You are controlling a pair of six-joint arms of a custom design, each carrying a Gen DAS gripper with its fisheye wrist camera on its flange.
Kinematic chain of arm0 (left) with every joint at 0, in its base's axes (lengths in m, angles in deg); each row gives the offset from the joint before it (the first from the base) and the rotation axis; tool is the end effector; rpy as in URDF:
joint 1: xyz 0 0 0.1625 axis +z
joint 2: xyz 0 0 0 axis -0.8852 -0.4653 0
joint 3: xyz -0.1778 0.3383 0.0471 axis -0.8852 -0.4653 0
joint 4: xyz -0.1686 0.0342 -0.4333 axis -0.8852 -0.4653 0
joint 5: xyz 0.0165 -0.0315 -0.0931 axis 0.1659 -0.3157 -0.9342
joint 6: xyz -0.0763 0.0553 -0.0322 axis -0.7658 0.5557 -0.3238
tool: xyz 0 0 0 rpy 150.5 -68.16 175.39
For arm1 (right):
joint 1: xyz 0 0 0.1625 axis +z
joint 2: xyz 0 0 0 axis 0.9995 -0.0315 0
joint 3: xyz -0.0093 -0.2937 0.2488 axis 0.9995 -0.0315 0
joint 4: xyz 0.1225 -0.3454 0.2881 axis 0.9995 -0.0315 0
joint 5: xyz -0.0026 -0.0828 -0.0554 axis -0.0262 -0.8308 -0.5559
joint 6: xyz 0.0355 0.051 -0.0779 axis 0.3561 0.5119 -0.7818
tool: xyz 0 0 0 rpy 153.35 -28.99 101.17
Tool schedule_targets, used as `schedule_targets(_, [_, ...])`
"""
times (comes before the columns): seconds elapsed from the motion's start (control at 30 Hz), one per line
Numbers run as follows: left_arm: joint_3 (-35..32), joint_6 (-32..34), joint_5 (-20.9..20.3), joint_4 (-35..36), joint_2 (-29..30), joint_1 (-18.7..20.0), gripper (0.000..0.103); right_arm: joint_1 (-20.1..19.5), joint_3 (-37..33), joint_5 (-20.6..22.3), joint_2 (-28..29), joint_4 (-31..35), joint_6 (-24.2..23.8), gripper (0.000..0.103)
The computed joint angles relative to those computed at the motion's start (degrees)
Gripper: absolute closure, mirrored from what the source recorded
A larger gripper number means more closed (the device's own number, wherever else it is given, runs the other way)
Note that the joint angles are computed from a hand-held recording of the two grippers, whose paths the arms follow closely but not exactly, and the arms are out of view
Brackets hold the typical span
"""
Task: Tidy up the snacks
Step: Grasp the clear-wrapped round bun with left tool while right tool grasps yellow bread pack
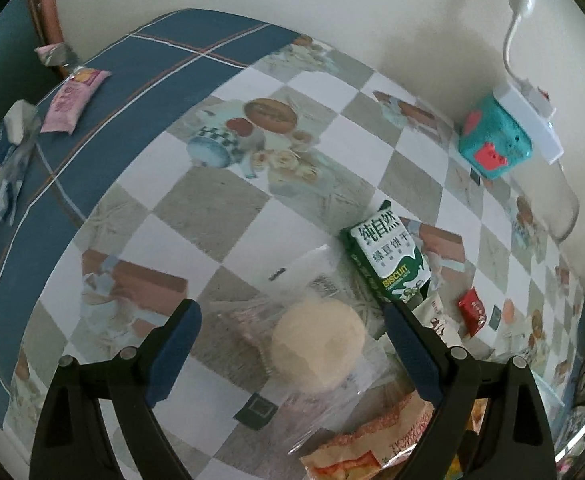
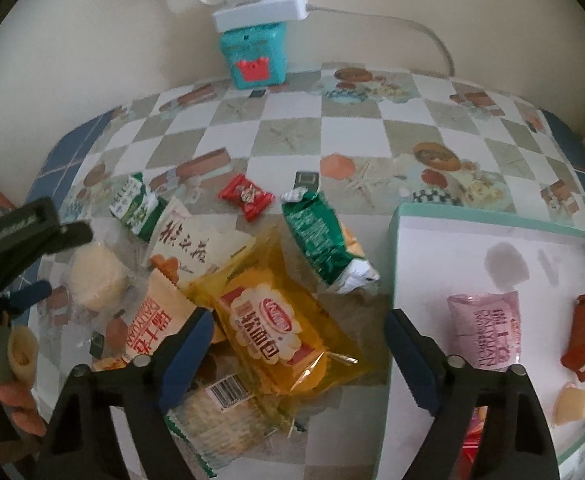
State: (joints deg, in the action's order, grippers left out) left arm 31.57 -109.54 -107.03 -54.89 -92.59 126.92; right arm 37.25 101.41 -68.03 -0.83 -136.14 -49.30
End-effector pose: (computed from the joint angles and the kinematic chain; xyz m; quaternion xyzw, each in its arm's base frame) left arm -0.0147 -0.5158 0.3698 -0.1324 0.9026 -0.2532 0.3221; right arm 0.4033 -0.4647 -0.0363 0.0478 -0.9116 0.2285 0.3383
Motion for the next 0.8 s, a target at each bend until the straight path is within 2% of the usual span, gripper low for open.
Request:
schedule_targets(0.17, [-1.1, -0.3, 2.1, 2.8, 2.6, 0.6, 0.01, -0.7, 0.0, 1.3, 0.3, 1.3, -0.1, 0.021])
schedule_targets(0.3, [-2.5, -2.9, -0.1, 6.1, 2.9, 2.1, 0.01, -0.7, 0.0, 1.1, 0.4, 1.2, -0.5, 0.024])
schedule_targets(0.43, [-3.7, -5.2, 1.4, 11.1, 2.7, 2.1, 0.01, -0.7, -0.1, 1.1, 0.4, 1.5, -0.6, 0.027])
schedule_targets(0.53, [-4.5, -5.8, 0.2, 12.8, 2.3, 3.0, 0.01, -0.7, 0.0, 1.4, 0.4, 1.4, -0.6, 0.03])
schedule_targets(0.6, [-4.9, -5.7, -1.3, 13.1, 2.1, 3.6, 0.013, -0.8, 0.0, 1.5, 0.3, 1.3, -0.7, 0.03])
schedule_targets(0.67, [-4.9, -5.6, -2.4, 13.3, 1.6, 4.0, 0.025, -0.9, 0.1, 1.5, 0.3, 1.1, -0.7, 0.032])
schedule_targets(0.8, [-4.9, -5.2, -3.0, 13.8, 1.3, 4.1, 0.029, -0.6, -0.2, 1.0, 0.7, 1.7, -1.0, 0.034])
